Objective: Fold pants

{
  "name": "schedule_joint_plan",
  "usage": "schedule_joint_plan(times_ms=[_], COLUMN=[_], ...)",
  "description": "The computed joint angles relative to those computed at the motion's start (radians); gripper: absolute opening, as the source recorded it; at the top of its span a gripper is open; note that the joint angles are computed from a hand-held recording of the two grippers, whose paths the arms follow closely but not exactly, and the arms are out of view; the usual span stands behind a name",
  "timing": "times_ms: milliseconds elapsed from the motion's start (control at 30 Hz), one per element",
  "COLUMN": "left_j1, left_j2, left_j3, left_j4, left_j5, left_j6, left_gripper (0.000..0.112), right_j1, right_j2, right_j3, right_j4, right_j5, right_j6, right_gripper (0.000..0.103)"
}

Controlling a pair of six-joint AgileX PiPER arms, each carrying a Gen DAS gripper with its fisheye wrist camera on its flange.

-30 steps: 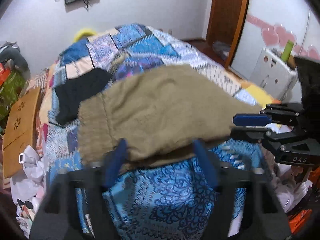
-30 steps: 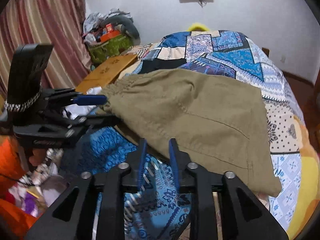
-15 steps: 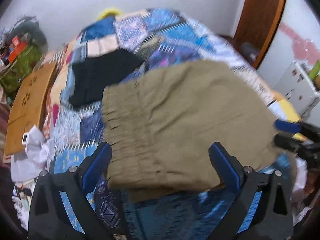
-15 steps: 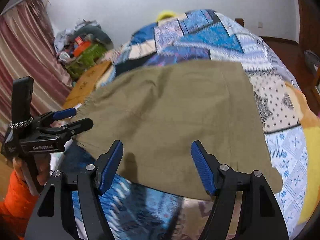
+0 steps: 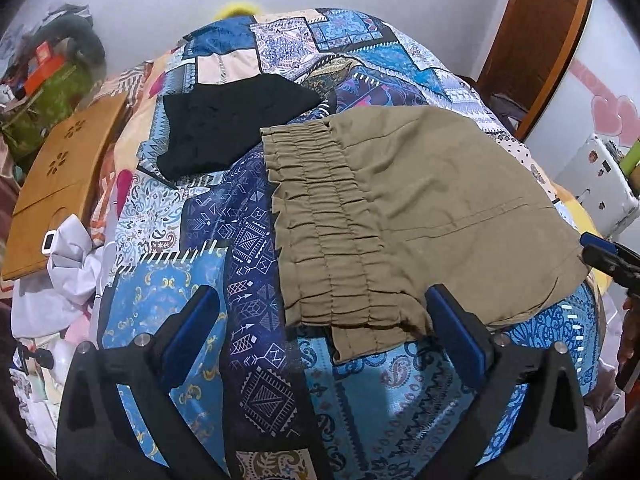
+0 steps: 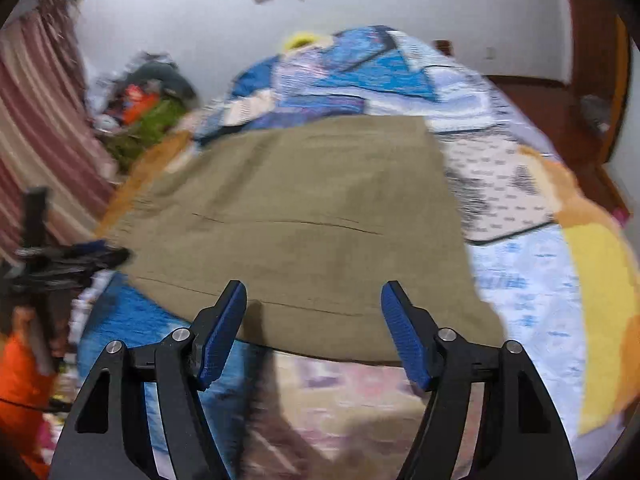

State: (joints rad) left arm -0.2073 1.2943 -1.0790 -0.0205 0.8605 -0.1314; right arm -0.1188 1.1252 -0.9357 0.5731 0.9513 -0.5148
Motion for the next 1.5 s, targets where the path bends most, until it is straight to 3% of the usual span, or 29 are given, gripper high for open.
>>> schedule_joint_plan(times_ms=[133, 367, 467, 667, 867, 1067, 1233, 1433, 1500], left_j1=[0.012, -0.065, -0.044, 0.052, 0.091, 0.079, 0.074, 0.127, 0.136], left_j2=[0.001, 0.006, 0.049, 0.180, 0.325, 0.478, 0.552, 0.562, 0.559], left_j3=[-0.001, -0.117, -0.202, -0.381, -0.540, -0.644, -0.660, -0.624, -0.612], left_j4=[-0.020, 0.133, 0.167, 0.089, 0.033, 0.062, 0.089, -0.026, -0.048], left_j5=[0.011, 0.086, 0.107, 0.149, 0.180, 0.210, 0.206, 0.170, 0.154], left_j6=[-0.019, -0.111, -0.104, -0.055, -0.025, -0.014, -0.011, 0.056, 0.076], left_gripper=[0.103, 0.103, 0.103, 0.103, 0.103, 0.103, 0.103, 0.103, 0.103], right_j1=[-0.077, -0.182, -0.199, -0.176, -0.091, -0.002, 0.030, 0.070, 0.065], right_j2=[-0.007, 0.018, 0.037, 0.138, 0.251, 0.481, 0.708, 0.993, 1.105], right_j3=[0.042, -0.055, -0.096, -0.284, -0.412, -0.583, -0.803, -1.139, -1.283], right_j4=[0.032, 0.048, 0.069, 0.070, 0.022, -0.058, -0.068, -0.205, -0.223], right_j5=[0.010, 0.154, 0.154, 0.165, 0.067, -0.010, 0.052, 0.153, 0.236], right_j6=[-0.061, -0.070, -0.080, -0.101, -0.130, -0.066, -0.034, 0.091, 0.155], right_gripper=[0.067, 0.067, 0.067, 0.069, 0.073, 0.073, 0.073, 0.072, 0.053])
